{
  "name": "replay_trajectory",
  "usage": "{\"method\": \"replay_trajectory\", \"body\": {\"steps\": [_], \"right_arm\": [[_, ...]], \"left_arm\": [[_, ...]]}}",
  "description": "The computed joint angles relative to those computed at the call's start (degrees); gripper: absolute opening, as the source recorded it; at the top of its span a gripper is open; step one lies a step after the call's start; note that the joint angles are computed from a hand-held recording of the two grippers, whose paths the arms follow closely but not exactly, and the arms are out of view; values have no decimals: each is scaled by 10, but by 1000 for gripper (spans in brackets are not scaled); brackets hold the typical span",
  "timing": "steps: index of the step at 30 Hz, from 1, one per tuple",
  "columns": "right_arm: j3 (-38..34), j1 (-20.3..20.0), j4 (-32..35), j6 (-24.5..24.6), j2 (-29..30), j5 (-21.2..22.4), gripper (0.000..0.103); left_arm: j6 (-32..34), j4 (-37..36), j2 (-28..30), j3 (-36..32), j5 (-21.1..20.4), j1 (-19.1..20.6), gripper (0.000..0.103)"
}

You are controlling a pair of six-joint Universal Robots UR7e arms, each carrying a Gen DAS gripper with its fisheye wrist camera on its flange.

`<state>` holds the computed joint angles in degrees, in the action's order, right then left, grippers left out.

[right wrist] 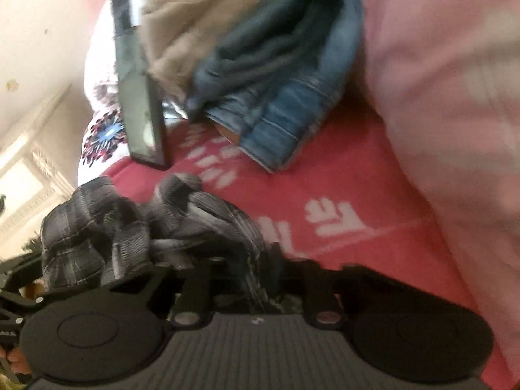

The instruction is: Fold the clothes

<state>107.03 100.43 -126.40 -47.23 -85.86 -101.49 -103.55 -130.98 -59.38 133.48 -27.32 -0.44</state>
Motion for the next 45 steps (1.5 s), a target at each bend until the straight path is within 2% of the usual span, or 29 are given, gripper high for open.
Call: {"method": "replay_trajectory", "body": {"steps": [3, 6, 8, 9, 10, 11, 13, 19, 21, 24, 26, 27, 31, 34, 36, 38, 42, 43, 45], "right_arm": [[13, 14, -51, -15, 13, 7, 6], [22, 11, -92, 5, 37, 8, 5], [23, 5, -94, 1, 43, 9, 8], [20, 3, -85, 6, 42, 11, 11], [10, 4, -65, 19, 37, 8, 19], [5, 6, -53, 27, 28, 7, 34], [5, 8, -42, 29, 0, 11, 49], [13, -1, 84, 20, -81, 70, 50], [35, 7, 93, 12, -89, 55, 50], [71, 26, 55, 0, -86, 7, 42], [83, 34, 36, 9, -86, -4, 15], [89, 38, 29, 13, -91, -4, 11], [121, 64, -25, -1, -132, -11, 5], [148, 88, -85, -27, -157, -35, 5], [151, 101, -121, -47, -159, -52, 4], [152, 113, -157, -69, -158, -68, 4], [159, 116, -241, -121, -136, -107, 4], [157, 114, -249, -126, -129, -115, 4], [138, 99, -196, -83, -124, -95, 4]], "left_arm": [[6, -12, -1, 4, 3, 1, 66], [12, -24, -1, 9, 2, 1, 66], [19, -31, -2, 10, 0, 0, 68], [22, -36, -5, 13, -1, -1, 68], [22, -43, -7, 17, -1, -2, 68], [22, -50, -9, 21, -1, -4, 69], [18, -45, -13, 23, -1, -6, 69], [-1, 2, -20, 20, -5, -16, 69], [-12, 26, -21, 14, -7, -18, 69], [-28, 70, -25, 4, -12, -22, 69], [-46, 107, -28, -3, -14, -26, 70], [-50, 117, -31, -5, -15, -28, 70], [-66, 136, -42, -6, -16, -34, 71], [-74, 149, -47, -11, -13, -36, 71], [-76, 157, -48, -16, -10, -35, 72], [-69, 162, -44, -26, -15, -28, 81], [-61, 161, -35, -39, -27, -16, 82], [-63, 160, -34, -39, -25, -16, 82], [-66, 158, -34, -38, -23, -16, 82]]}}
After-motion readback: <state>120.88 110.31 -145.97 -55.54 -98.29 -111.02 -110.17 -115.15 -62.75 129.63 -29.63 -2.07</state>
